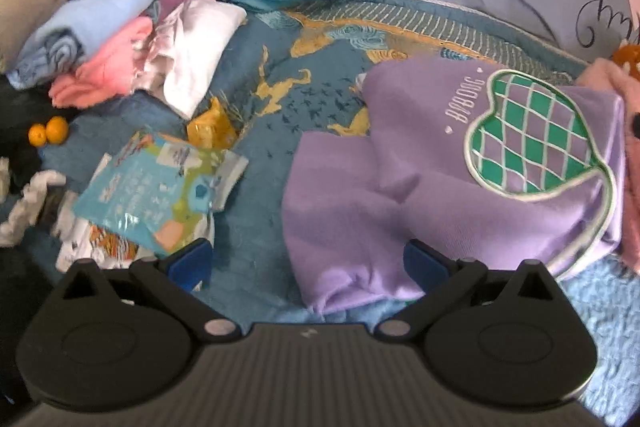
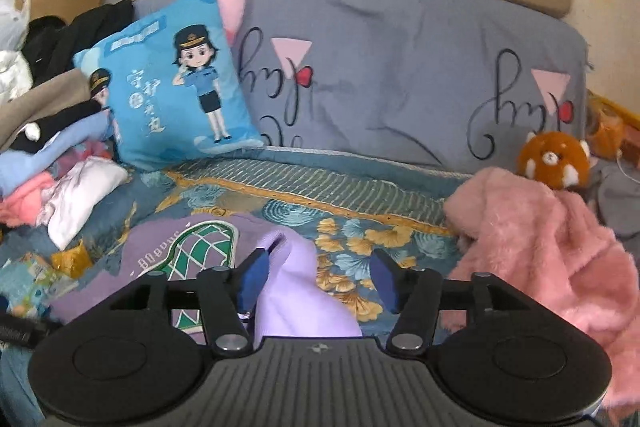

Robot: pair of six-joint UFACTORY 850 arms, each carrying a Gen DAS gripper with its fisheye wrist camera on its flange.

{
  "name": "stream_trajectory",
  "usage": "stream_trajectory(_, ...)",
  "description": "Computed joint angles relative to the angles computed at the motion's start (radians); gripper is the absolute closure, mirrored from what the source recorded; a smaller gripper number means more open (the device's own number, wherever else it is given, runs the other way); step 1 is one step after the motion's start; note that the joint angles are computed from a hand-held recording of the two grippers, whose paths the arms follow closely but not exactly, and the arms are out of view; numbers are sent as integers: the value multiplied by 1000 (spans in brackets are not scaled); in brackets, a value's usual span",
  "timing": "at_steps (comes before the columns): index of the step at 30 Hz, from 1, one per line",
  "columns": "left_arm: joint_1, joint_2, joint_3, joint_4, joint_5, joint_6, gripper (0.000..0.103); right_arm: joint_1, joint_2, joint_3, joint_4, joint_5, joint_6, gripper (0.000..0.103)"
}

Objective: Fold clothes
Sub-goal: 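Lift the sweatshirt with the right gripper and pull it out of the pink garment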

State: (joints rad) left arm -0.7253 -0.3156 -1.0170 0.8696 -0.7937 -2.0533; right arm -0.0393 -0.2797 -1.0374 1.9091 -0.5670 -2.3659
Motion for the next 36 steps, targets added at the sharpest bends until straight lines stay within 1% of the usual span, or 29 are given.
stream_trajectory(2, 22, -11, -13, 8, 10, 33, 0, -9, -30, -39, -98, -36, 86, 46)
stream_trajectory(4, 51, -28, -30, 11, 44, 76, 0, -11, -63, -86, -175, -61, 183, 43)
stream_trajectory(5, 64, -34, -37, 10, 59, 98, 0, -9, -79, -106, -200, -64, 228, 42)
stream_trajectory(8, 98, -57, -59, 11, 108, 150, 0, 8, -136, -181, -255, -45, 370, 41)
stream_trajectory(12, 139, -68, -61, 36, 178, 139, 0, 39, -192, -260, -262, 9, 357, 40)
stream_trajectory(14, 161, -60, -47, 59, 209, 101, 0, 55, -227, -313, -297, 34, 335, 35)
stream_trajectory(16, 182, -45, -24, 95, 228, 32, 0, 74, -277, -395, -412, 48, 361, 35)
stream_trajectory(19, 206, -24, 10, 96, 206, -60, 0, 110, -375, -544, -661, 48, 449, 35)
stream_trajectory(20, 218, -16, 26, 80, 224, -77, 0, 124, -413, -602, -762, 34, 508, 35)
stream_trajectory(21, 233, -10, 39, 49, 255, -73, 0, 137, -453, -664, -862, 13, 568, 35)
stream_trajectory(23, 263, -7, 57, -37, 337, -22, 0, 164, -547, -813, -1047, -69, 723, 36)
stream_trajectory(24, 272, -7, 61, -62, 366, 1, 0, 179, -603, -903, -1119, -131, 804, 36)
stream_trajectory(25, 275, -9, 60, -71, 378, 16, 0, 189, -658, -994, -1178, -202, 880, 36)
stream_trajectory(27, 265, -25, 36, -80, 340, 61, 0, 216, -789, -1203, -1283, -337, 1039, 36)
stream_trajectory(28, 259, -34, 24, -83, 319, 84, 0, 229, -838, -1283, -1330, -380, 1096, 36)
stream_trajectory(30, 250, -54, -1, -104, 284, 134, 0, 252, -908, -1382, -1395, -447, 1147, 36)
stream_trajectory(31, 247, -64, -11, -109, 273, 154, 0, 263, -939, -1425, -1422, -475, 1167, 42)
stream_trajectory(32, 246, -66, -14, -113, 273, 162, 0, 266, -945, -1427, -1432, -492, 1167, 56)
stream_trajectory(33, 245, -67, -14, -116, 274, 168, 0, 267, -927, -1386, -1421, -477, 1151, 58)
stream_trajectory(34, 247, -66, -14, -120, 277, 173, 0, 264, -884, -1304, -1388, -426, 1104, 71)
stream_trajectory(35, 247, -70, -17, -121, 277, 172, 0, 259, -859, -1259, -1360, -402, 1067, 87)
stream_trajectory(36, 247, -70, -18, -121, 275, 171, 0, 254, -832, -1215, -1336, -378, 1036, 87)
